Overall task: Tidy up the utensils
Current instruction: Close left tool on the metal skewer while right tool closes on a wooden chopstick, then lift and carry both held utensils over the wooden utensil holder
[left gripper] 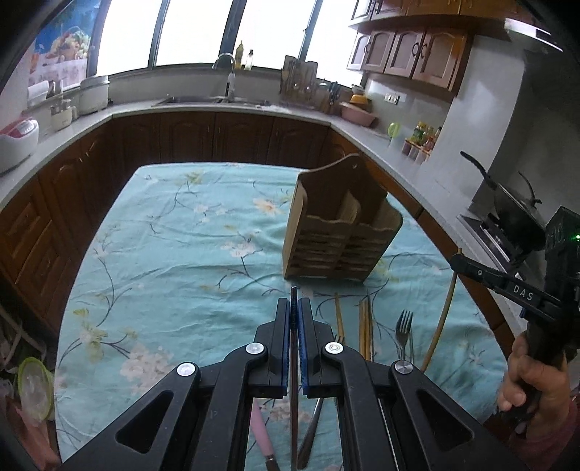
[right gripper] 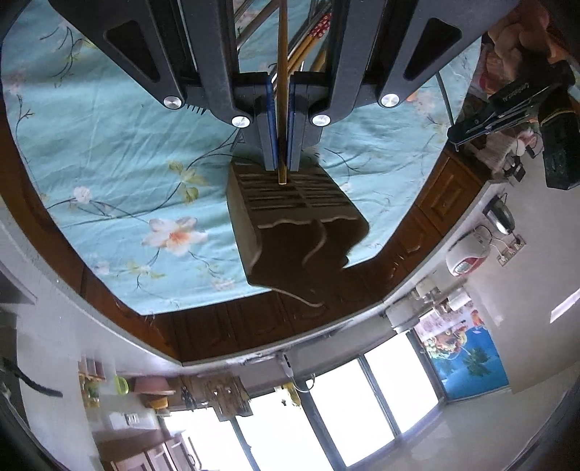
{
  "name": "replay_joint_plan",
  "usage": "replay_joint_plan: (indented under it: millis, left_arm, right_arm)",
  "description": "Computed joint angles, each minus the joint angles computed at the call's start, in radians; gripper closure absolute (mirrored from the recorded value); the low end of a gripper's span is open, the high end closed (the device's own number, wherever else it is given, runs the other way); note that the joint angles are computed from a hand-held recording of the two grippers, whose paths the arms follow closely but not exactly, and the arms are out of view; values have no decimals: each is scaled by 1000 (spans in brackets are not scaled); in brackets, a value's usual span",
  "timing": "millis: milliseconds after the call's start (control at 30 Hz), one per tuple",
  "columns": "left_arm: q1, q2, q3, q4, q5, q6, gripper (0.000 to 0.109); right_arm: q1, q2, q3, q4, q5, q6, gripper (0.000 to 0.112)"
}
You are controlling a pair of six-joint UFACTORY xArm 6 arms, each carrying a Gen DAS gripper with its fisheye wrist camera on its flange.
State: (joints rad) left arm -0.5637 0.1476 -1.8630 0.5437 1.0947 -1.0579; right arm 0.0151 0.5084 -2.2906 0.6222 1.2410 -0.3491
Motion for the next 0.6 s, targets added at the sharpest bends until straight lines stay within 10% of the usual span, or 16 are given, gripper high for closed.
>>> replay_joint_plan:
  millis: [600]
  left_arm:
    - [-16,-75,29,168,-64,-152,106]
  right_arm:
    - [-5,-14,-35,50,-95,-13,107]
